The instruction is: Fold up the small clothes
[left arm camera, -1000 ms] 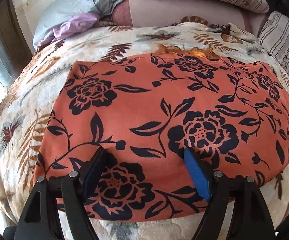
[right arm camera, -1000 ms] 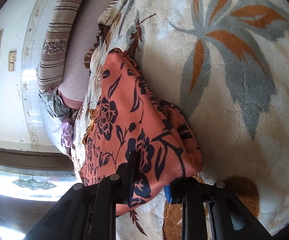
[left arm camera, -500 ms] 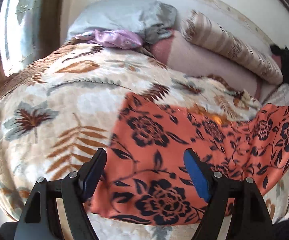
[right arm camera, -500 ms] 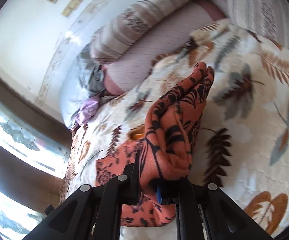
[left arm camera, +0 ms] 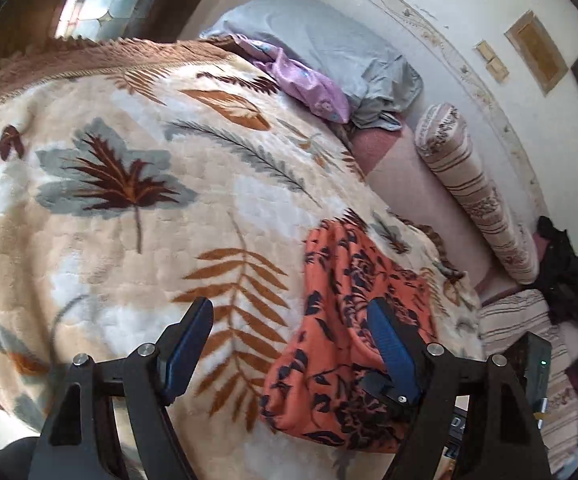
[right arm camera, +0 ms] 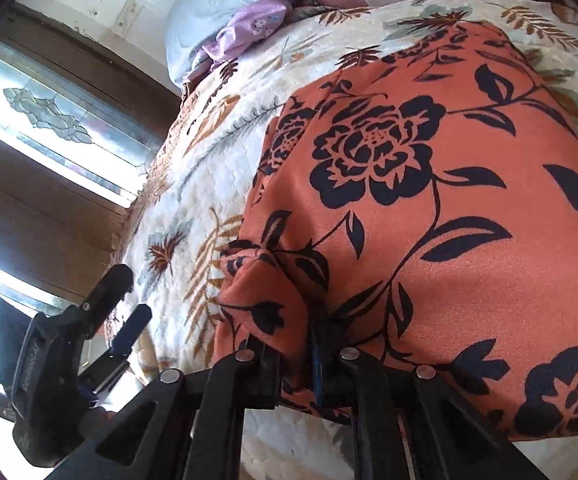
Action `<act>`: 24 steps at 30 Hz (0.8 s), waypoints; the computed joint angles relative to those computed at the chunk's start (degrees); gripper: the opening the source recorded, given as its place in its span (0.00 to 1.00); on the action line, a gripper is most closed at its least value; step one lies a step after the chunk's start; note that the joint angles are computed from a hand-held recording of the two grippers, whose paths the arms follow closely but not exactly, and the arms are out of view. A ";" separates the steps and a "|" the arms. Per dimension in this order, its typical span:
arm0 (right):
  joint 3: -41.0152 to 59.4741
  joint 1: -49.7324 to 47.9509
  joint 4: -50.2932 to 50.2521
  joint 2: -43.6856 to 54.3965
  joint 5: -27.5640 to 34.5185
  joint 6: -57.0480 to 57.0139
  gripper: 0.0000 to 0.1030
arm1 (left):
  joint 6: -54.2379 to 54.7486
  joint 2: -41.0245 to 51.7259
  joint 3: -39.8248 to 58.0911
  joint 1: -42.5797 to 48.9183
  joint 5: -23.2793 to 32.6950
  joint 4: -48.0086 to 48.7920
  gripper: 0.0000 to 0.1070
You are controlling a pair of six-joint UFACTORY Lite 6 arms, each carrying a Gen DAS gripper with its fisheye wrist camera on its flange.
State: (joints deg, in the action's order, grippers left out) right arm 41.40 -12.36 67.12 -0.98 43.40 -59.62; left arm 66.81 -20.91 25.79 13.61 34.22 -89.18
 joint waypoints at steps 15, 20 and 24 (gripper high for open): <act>-3.06 -4.58 1.46 -4.57 6.02 -3.39 0.11 | -24.32 40.55 42.74 -10.62 16.05 19.70 0.75; -3.70 -6.75 1.99 -3.94 8.21 -5.63 0.11 | -34.44 49.74 54.00 -14.29 15.09 28.57 0.75; -4.07 -7.89 1.46 -4.07 9.21 -7.47 0.11 | -36.41 55.16 58.93 -15.37 17.48 28.35 0.75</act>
State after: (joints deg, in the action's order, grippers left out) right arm 37.33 -20.25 68.58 -5.05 52.60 -67.09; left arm 30.40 34.25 84.72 -1.76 51.71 -60.83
